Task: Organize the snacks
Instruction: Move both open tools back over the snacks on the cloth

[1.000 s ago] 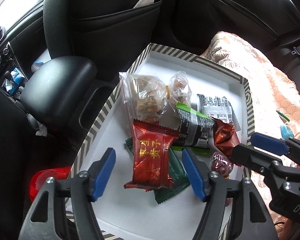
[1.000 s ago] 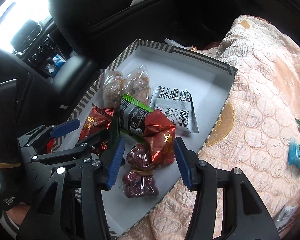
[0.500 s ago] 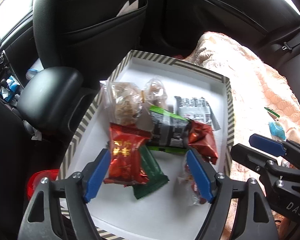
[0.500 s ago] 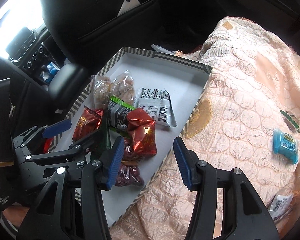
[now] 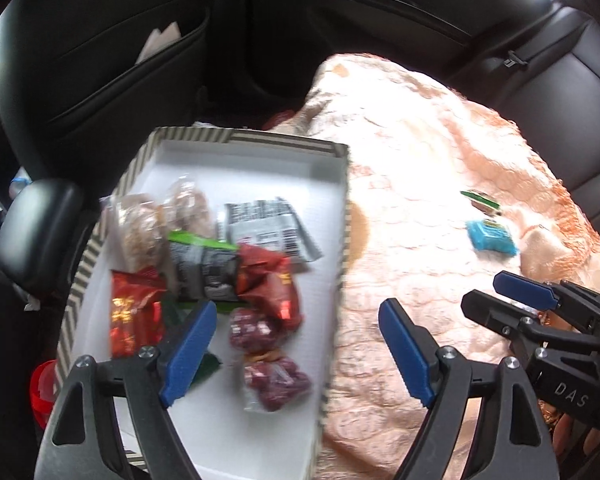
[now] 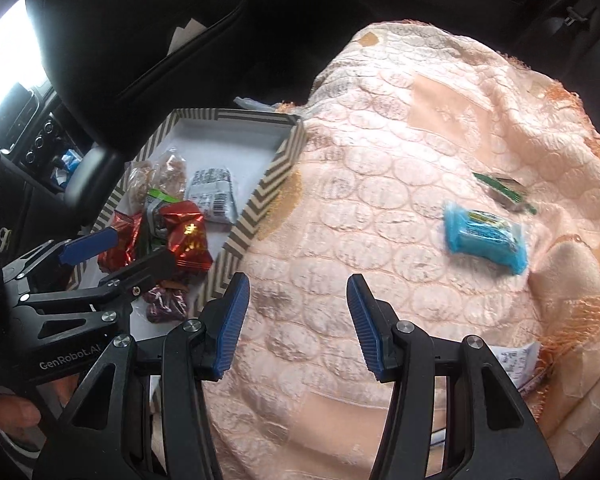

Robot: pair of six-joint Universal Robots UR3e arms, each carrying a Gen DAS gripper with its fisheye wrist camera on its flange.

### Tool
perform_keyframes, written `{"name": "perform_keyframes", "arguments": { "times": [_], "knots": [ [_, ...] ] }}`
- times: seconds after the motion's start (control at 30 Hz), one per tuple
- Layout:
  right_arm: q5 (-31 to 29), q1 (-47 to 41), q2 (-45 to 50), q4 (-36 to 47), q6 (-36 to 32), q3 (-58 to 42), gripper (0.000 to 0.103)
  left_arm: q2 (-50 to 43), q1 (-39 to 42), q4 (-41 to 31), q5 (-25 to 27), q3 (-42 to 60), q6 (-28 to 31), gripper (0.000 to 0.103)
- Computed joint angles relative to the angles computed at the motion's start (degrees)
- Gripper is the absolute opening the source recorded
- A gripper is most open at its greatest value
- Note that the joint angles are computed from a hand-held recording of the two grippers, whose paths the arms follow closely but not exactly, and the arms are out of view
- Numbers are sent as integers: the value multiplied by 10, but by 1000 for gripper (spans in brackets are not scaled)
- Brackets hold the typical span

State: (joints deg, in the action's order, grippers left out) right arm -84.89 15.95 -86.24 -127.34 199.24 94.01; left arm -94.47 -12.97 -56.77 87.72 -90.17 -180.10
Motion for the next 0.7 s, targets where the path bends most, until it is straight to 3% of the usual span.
{"name": "perform_keyframes", "arguments": {
  "times": [0.33,0.7],
  "knots": [
    [29,-161,-185,33,-40,165,51,-123,-89,-57,-1,155,-13,85],
    [57,-300,-235,86,-86,173,51,-323,-156,-175,-22,441,-52,85]
  ]
}}
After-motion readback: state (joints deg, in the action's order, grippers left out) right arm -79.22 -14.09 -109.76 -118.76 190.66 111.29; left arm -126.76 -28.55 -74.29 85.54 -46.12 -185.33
